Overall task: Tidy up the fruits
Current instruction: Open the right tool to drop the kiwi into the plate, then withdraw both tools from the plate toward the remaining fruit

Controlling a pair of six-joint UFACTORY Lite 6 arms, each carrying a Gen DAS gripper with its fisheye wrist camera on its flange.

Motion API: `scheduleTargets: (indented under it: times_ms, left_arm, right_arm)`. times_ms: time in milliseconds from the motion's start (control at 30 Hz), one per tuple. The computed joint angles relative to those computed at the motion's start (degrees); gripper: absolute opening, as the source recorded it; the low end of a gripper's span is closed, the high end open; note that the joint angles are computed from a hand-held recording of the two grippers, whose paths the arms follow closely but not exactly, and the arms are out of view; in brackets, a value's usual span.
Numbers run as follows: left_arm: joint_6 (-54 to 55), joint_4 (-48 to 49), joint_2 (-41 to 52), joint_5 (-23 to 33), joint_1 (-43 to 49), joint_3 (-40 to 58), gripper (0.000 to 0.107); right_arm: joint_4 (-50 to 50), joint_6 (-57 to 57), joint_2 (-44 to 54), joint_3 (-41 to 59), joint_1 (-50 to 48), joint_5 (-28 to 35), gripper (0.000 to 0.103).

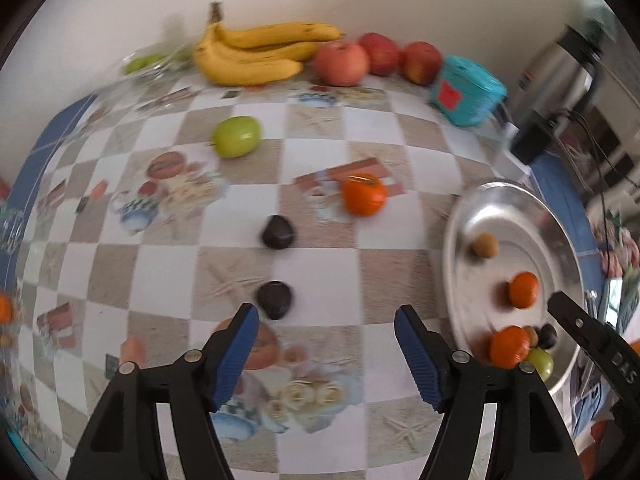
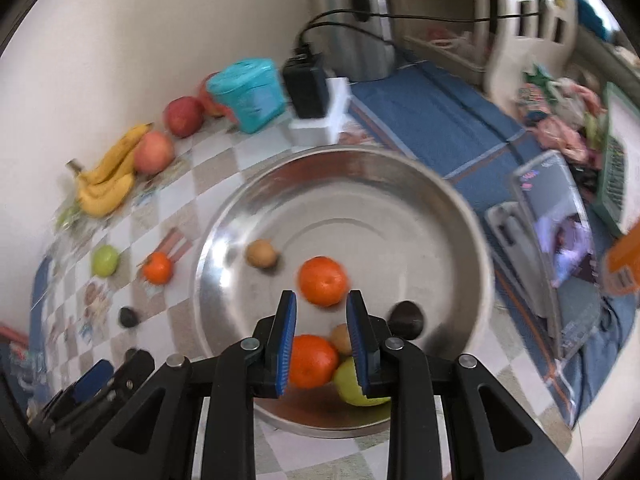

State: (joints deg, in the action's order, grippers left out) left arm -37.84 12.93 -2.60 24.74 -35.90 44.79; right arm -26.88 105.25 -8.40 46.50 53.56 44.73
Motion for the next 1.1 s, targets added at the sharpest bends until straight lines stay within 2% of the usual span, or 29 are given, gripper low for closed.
scheduleTargets:
  times_ms: [100, 267, 500, 533, 633, 667, 733, 800, 900, 967, 1100]
  left_arm:
    - [-0.14, 0.28, -1.11, 0.51, 2.24, -0.84, 0.075]
    - [2.02, -1.37, -3.24, 0.78, 5.83, -2.2, 0.076]
    - [3.53, -2.48, -3.92, 1.14, 6.73, -2.2, 0.077]
    - [3.14, -2.06, -3.73, 1.31, 6.61, -2.09, 0.079]
    - [-0.7, 1.41, -3.17, 2.04, 6.06, -1.92, 0.099]
    - [-2.21, 2.82, -3.17, 2.3, 5.95, -2.03, 0.103]
    - [-5.17, 5.67, -3.09, 2.82, 5.91, -2.25, 0.103]
    - [-6.41, 6.83, -3.15, 3.02, 6.47, -2.62, 0.103]
    - [-8.74, 8.77, -3.4, 3.18, 7.26, -3.12, 0.103]
    - [-9.72, 9.65, -3.53, 3.29, 7.84, -3.28, 0.103]
    - [-6.18, 6.35, -3.7, 2.34, 9.6, -3.58, 0.103]
  right_arm:
    - [-1.35, 2.55, -1.82, -2.11, 0.17, -3.21, 0.026]
    - [-1.17, 0.02, 0.06, -0.11, 0.82, -0.64, 0.032]
    - [-0.81, -2.25, 1.9, 1.32, 1.16, -0.05, 0.034]
    - [-0.89, -2.47, 2.44, 1.78, 1.36, 0.4, 0.035]
    - [-1.51, -2.75, 3.42, 2.68, 1.84, 1.2, 0.04]
    - [-1.86, -2.78, 3.56, 2.85, 2.05, 1.41, 0.043]
    - [-2.83, -2.4, 4.15, 3.51, 2.58, 2.38, 0.053]
    - [-4.38, -1.19, 4.38, 3.71, 3.24, 3.3, 0.075]
    - [-4.97, -0.8, 4.79, 3.95, 3.41, 3.95, 0.09]
    - [-3.54, -1.91, 5.11, 3.83, 2.68, 3.33, 0.097]
    - [-2.89, -2.46, 5.7, 3.36, 2.39, 2.13, 0.097]
